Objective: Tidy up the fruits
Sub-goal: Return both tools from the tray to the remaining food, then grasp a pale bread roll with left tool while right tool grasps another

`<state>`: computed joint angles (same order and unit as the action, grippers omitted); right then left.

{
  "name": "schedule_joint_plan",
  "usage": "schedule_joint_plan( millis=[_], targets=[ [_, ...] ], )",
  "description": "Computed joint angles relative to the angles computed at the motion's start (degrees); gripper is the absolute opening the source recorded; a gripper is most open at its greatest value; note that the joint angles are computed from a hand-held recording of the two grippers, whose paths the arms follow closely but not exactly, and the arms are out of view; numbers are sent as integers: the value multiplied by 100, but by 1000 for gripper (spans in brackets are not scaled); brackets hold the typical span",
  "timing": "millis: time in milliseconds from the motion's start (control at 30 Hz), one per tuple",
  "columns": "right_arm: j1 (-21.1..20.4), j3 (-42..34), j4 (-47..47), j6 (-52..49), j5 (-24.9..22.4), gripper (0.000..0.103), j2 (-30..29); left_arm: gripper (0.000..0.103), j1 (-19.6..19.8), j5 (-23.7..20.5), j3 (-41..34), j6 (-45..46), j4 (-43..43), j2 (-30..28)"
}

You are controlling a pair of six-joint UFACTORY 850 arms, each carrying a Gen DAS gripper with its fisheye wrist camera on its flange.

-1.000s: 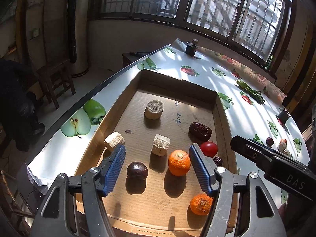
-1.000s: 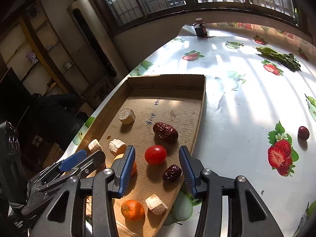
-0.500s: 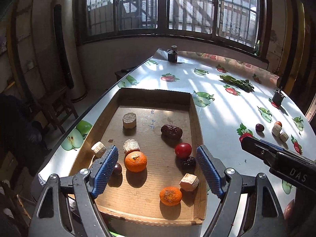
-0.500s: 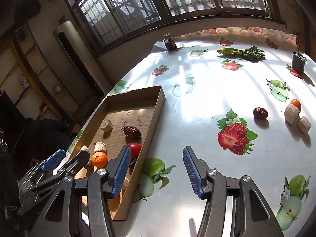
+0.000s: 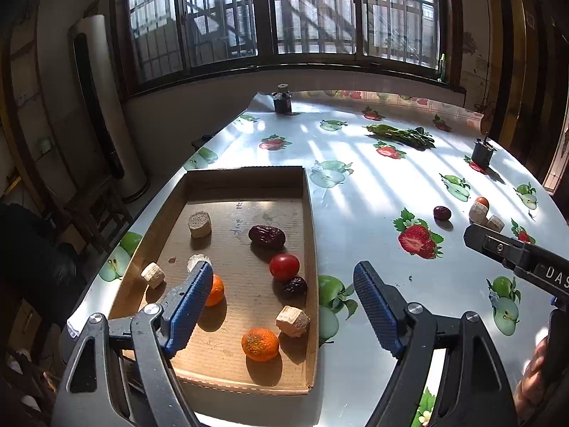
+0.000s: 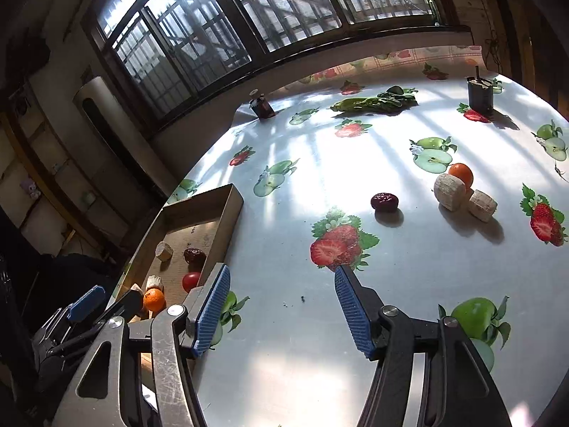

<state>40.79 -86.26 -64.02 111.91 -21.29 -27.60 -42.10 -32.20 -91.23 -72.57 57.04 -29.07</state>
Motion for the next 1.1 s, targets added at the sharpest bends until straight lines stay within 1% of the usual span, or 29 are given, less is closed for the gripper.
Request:
schedule_joint_plan(
  millis=[100,167,300,433,533,600,700,800,933,1000,1100],
  targets=[
    [-65,264,-111,168,-50,66,193,81,-30,-85,-121,129,-88,-86],
    [-109,444,-187,256,-167,66,341,81,-16,-30,-191,315,-288,-130],
    [-230,911,-242,224,-816,66,784,81,28,177,-302,684,-737,-219],
    [-472,1347,20,77,-1395,66,1238,81,35,300,-548,1378,-1496,-455],
    [-663,1475,225,-99,-1575,66,1369,81,22,365,-742,1991,-2110,-622],
    [-806,1446,470,-372,-1485,66,1322,81,3,389,-839,2307,-2416,-702],
    [-1007,1345,733,-695,-1095,66,1134,81,-18,416,-878,2460,-2527,-740],
    [-1150,1039,1157,-1319,-994,66,753,81,-7,449,-892,2519,-2599,-747],
    [-1256,806,1607,-2019,-764,66,425,81,18,421,-997,2546,-2675,-821],
    [-1265,768,1603,-2089,-649,66,342,81,32,375,-1107,2615,-2806,-905],
    [-1284,843,1362,-1870,-403,66,330,81,24,273,-1291,2699,-2915,-1044]
  ],
)
